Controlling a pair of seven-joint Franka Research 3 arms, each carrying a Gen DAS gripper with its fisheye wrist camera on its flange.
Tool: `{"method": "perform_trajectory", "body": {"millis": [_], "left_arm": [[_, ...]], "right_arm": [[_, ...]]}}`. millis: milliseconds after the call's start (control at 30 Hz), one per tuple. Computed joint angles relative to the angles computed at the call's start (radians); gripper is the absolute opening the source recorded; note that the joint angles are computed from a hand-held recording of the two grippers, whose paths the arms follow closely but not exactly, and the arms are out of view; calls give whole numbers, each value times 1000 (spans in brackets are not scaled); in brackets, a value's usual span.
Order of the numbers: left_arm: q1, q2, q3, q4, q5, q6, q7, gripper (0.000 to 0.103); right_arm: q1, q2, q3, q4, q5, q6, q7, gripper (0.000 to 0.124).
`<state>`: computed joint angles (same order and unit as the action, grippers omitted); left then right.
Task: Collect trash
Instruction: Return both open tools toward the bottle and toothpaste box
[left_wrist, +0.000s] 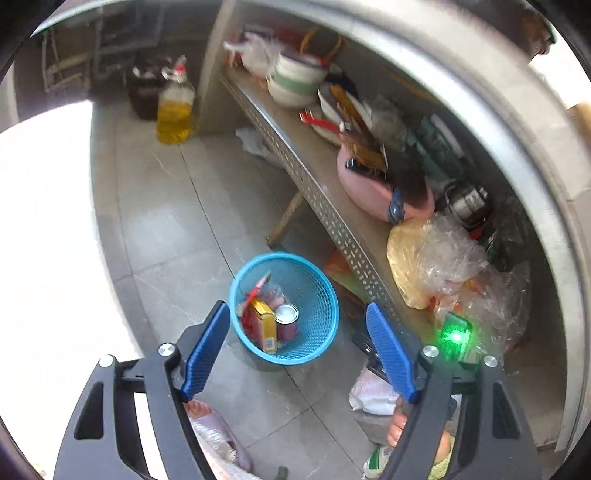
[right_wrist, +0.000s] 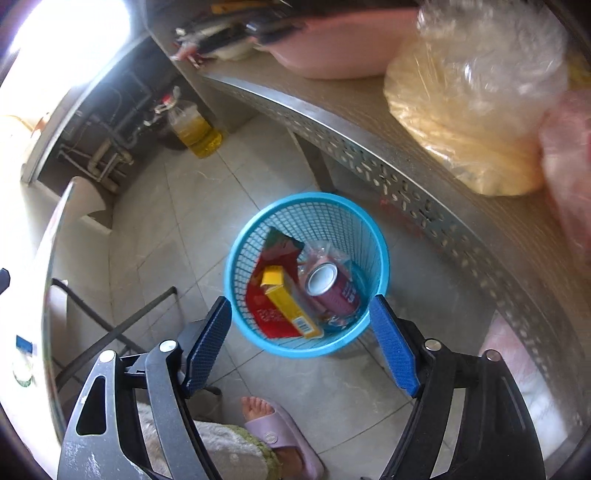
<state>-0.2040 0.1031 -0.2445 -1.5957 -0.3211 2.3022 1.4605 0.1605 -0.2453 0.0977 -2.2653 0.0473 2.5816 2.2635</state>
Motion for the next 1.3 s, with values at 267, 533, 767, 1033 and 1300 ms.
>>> {"method": "perform_trajectory", "body": {"millis": [267, 533, 767, 1033, 1300], "left_arm": [[19, -337, 88, -346, -25, 173, 32, 80], [46, -646, 174, -645, 127, 273, -76, 84], [94, -850, 254, -816, 232, 271, -147, 84], [158, -996, 314, -930, 293, 275, -189, 84], [186, -1076, 353, -996, 310, 255, -201, 84]], "right_arm": [[58, -36, 23, 54, 9, 68, -119, 85], [144, -19, 34, 145, 82, 121, -359, 92], [209, 48, 43, 257, 179, 105, -500, 92], [261, 121, 76, 384, 188, 35, -540, 92], [311, 188, 92, 493, 170, 6, -604, 92]]}}
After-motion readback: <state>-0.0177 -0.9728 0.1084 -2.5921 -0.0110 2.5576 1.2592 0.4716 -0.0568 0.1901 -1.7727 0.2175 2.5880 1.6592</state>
